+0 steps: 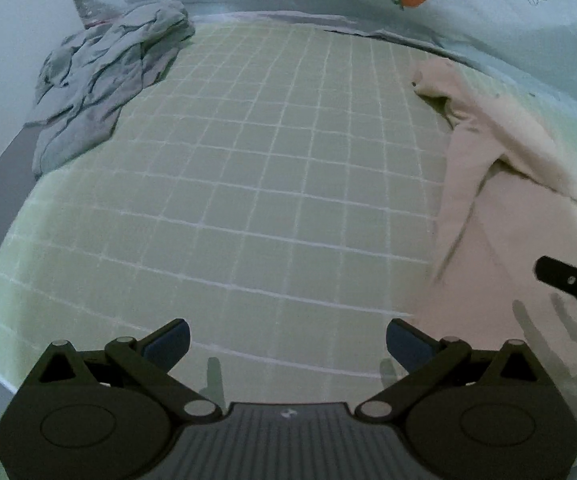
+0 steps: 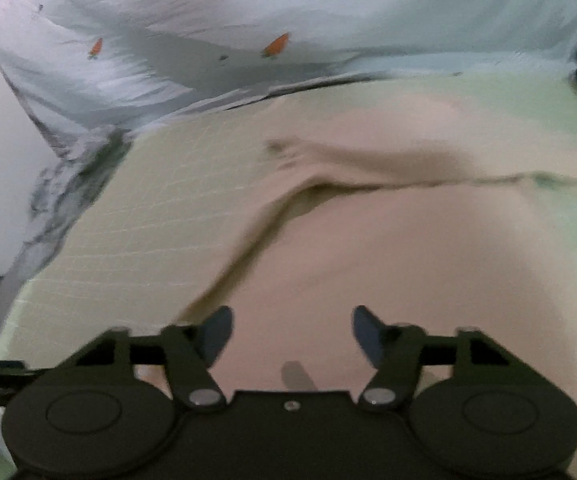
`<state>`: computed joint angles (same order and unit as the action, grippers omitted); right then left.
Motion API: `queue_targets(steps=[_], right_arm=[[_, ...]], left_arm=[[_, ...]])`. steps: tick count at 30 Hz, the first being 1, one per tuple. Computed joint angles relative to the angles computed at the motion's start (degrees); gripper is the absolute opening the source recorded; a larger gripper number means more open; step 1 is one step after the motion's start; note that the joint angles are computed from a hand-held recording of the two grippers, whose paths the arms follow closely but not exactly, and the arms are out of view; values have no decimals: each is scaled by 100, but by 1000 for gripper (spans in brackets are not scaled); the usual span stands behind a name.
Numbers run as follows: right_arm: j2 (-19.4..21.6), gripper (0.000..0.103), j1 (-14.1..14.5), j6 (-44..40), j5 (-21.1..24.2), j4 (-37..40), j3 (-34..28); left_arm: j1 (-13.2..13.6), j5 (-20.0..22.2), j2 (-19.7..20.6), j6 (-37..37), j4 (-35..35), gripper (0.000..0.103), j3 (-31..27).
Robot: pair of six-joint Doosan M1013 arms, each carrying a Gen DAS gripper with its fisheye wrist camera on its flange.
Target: Fold clothes
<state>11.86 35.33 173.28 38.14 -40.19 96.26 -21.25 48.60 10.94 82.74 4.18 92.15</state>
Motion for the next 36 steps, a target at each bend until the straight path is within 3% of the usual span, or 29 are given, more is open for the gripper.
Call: queue_targets(steps=[7,13,18,19,21,29,36], right_arm=[[338,50,236,-10,-122,263,-368],[644,47,412,-654,182,356,-804],[872,26,416,-1204,613,785,-1074],[856,24,416,-1112,580,726,-1035],[797,4,385,-950,409,711,-924],[363,3,370,384,-17,-148,-426],[-22,2,315,1260,256,-724,-56]], left_arm=[[263,14,49,677,-303,103,-47],[351,-46,32,983,-384,103,-9],[403,-74,-36,1049,-318,103,82],[411,-72,-52,1013,-280,103,102],[434,-54,-66,937,-254,103,120],[393,-57,-14,826,-455,103,34],[71,-95,55,1341,-785,103,-47]])
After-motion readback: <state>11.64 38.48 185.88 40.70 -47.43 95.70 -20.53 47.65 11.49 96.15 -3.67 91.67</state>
